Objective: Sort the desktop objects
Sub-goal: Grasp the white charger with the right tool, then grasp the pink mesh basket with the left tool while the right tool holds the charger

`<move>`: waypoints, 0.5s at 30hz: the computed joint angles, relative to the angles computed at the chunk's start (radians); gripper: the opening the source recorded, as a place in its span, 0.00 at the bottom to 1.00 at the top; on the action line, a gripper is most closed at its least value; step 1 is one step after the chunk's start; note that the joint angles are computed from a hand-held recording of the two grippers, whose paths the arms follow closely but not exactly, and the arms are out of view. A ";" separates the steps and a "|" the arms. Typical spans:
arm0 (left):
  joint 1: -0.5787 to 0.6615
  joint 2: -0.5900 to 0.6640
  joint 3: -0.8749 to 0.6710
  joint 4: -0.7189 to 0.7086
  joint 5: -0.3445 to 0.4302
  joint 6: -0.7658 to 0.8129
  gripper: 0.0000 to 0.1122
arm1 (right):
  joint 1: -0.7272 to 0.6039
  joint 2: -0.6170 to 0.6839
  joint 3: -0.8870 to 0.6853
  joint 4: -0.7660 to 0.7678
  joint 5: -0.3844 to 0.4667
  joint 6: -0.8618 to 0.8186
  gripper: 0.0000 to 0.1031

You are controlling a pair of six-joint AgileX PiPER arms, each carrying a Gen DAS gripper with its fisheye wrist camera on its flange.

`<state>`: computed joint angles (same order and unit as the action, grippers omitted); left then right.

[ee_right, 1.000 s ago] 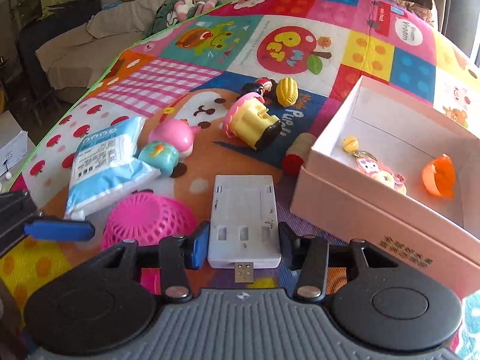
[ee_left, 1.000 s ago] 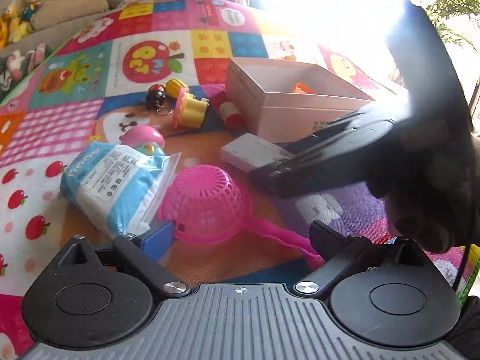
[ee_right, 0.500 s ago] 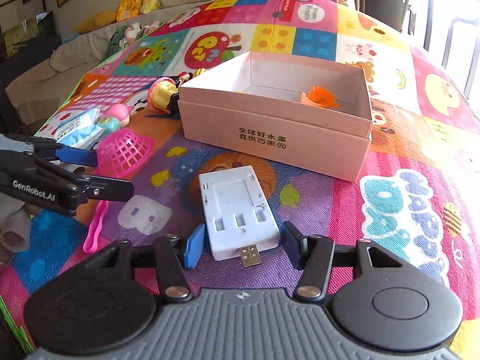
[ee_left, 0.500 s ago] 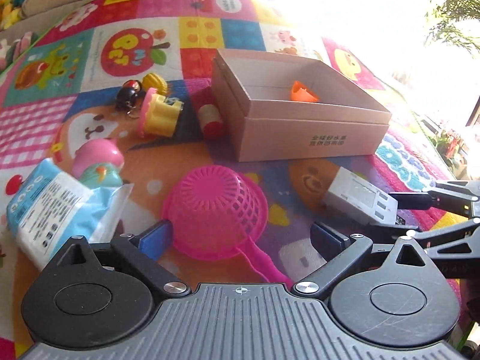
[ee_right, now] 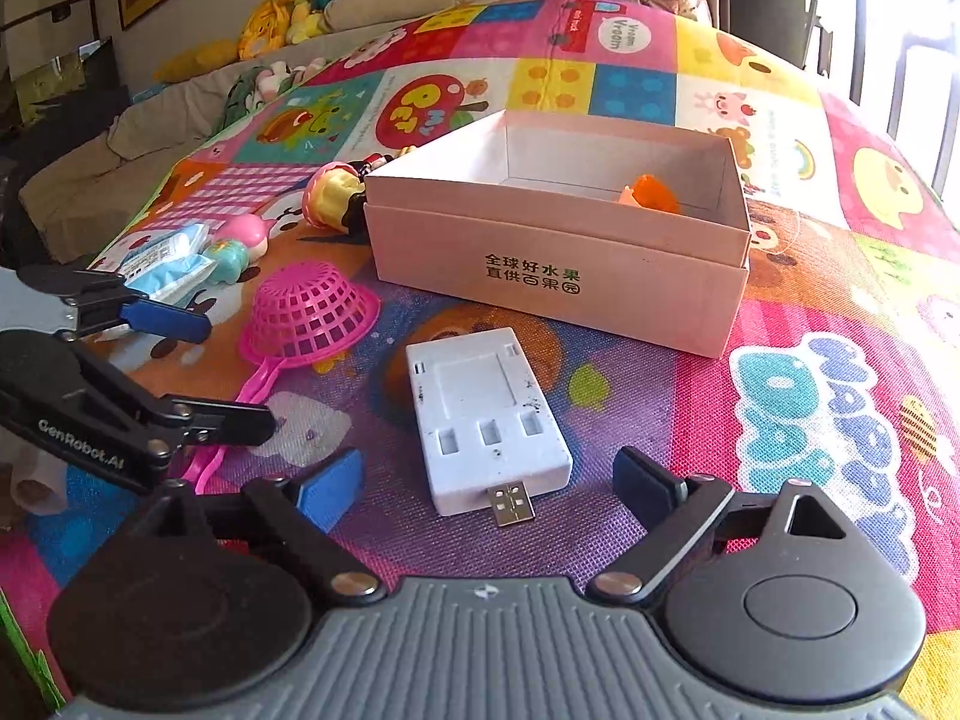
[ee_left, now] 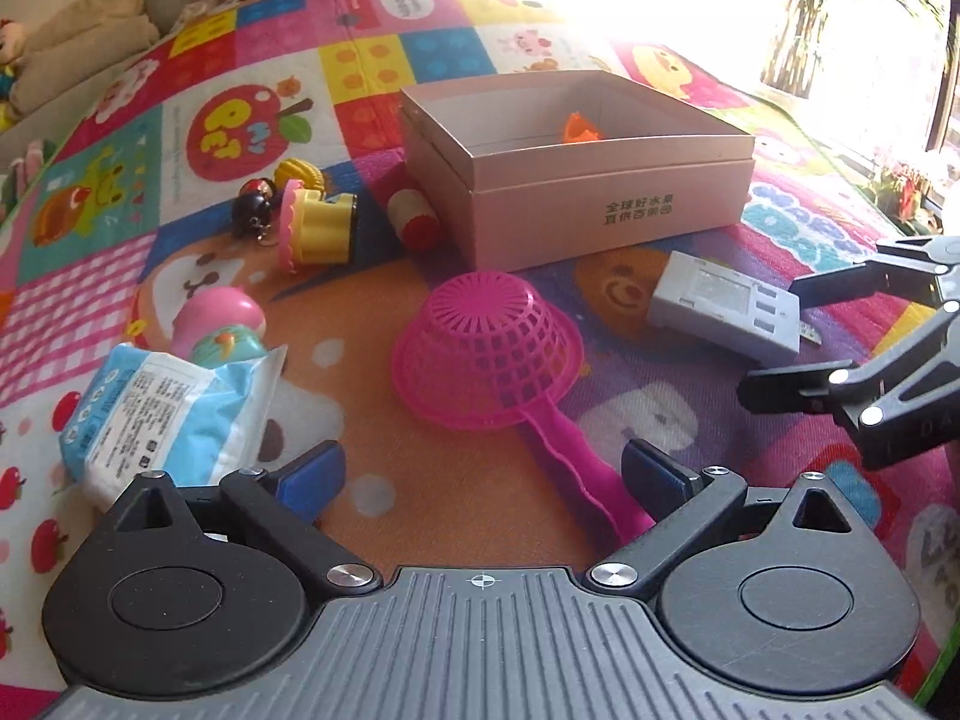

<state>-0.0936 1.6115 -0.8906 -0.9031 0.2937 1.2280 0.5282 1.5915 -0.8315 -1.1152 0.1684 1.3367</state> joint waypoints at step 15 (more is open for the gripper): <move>-0.010 0.095 -0.124 -0.019 0.007 -0.125 0.90 | 0.021 0.015 -0.013 -0.024 0.051 0.044 0.95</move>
